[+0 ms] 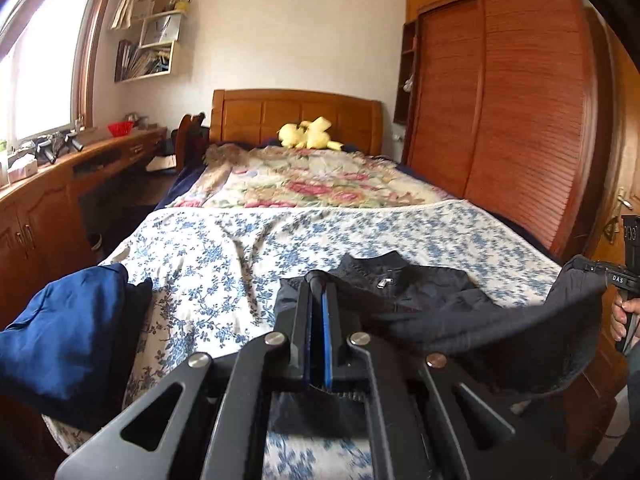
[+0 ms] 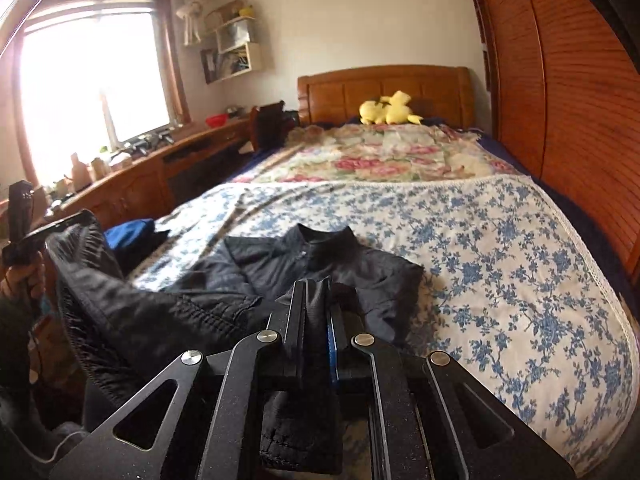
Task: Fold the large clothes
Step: 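Lift the hem with both grippers and fold it toward the collar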
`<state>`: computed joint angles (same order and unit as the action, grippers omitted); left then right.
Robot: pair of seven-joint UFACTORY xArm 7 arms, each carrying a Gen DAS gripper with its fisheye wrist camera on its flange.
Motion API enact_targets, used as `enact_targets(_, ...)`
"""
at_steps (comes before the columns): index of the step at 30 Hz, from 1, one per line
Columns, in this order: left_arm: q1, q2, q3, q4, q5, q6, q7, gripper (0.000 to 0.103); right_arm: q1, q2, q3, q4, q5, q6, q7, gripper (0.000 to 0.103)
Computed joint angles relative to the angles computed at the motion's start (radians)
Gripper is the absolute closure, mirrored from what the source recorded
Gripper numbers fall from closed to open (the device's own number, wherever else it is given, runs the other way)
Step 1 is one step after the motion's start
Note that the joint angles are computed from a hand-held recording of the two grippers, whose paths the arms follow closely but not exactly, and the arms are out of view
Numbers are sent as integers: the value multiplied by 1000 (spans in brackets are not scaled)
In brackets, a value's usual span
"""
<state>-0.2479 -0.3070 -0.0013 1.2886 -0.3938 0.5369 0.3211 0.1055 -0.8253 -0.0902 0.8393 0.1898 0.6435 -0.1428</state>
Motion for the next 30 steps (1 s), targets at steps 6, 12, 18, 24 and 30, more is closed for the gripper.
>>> enact_targets(6, 43, 256, -52, 213, 112, -54, -89, 101, -41, 318, -2, 120, -39, -184, -22, 97)
enact_targets(12, 55, 533, -89, 525, 195, -6, -132, 101, -84, 634, 1, 324, -23, -274, -15, 97)
enact_targets(18, 47, 712, -98, 699, 268, 23, -193, 101, -144, 848, 34, 475, 23, -264, -5, 97)
enact_targets(24, 63, 753, -131, 673, 234, -3, -166, 98, -157, 920, 61, 513, -66, -211, 54, 91)
enact_targets(30, 104, 720, -179, 580, 158, -66, -94, 94, -138, 859, 48, 417, -312, -281, 235, 47)
